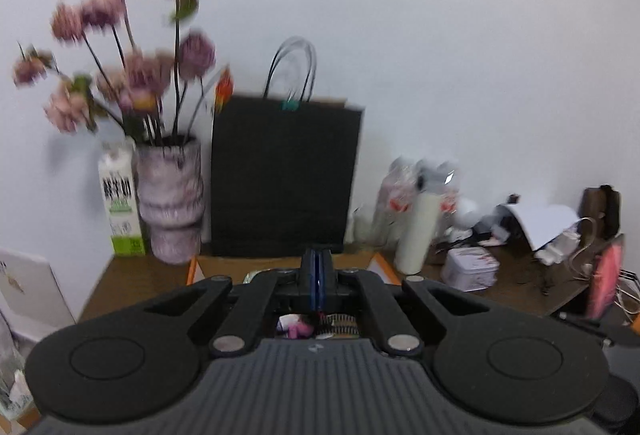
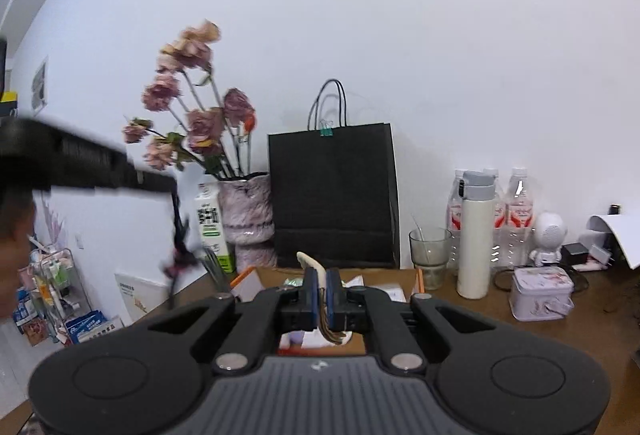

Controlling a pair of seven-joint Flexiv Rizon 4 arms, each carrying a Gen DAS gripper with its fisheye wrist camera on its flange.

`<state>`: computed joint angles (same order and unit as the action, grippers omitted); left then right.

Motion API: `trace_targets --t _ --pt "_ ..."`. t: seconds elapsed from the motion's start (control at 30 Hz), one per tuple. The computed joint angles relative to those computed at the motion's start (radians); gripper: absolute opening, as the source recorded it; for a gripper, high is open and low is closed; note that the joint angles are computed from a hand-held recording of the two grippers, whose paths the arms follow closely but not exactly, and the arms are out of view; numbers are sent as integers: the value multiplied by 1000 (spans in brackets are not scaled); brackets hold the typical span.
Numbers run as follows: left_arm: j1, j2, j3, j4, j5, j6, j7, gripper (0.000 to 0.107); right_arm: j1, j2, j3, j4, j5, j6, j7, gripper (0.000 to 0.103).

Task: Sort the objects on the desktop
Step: 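Carry the braided cable and small item into the cardboard box and release both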

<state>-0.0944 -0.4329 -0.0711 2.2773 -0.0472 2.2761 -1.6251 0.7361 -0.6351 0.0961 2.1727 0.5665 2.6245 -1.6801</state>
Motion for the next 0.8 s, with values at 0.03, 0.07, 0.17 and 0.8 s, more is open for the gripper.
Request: trace_targets --t 0.03,0.07,0.17,0.8 --pt "3 -31 0 -35 -18 -23 1 2 -6 -2 -24 -46 -1 -74 -13 4" --pt "18 -70 -9 -84 -25 -59 0 2 4 -10 -57 -94 18 -142 -39 4" --pt "71 -177 -43 -234 -24 -207 16 2 39 -56 -173 -250 61 -385 -97 4" --pt "-27 -344 73 -465 -225 -536 129 85 -22 -245 -321 -599 -121 -932 211 61"
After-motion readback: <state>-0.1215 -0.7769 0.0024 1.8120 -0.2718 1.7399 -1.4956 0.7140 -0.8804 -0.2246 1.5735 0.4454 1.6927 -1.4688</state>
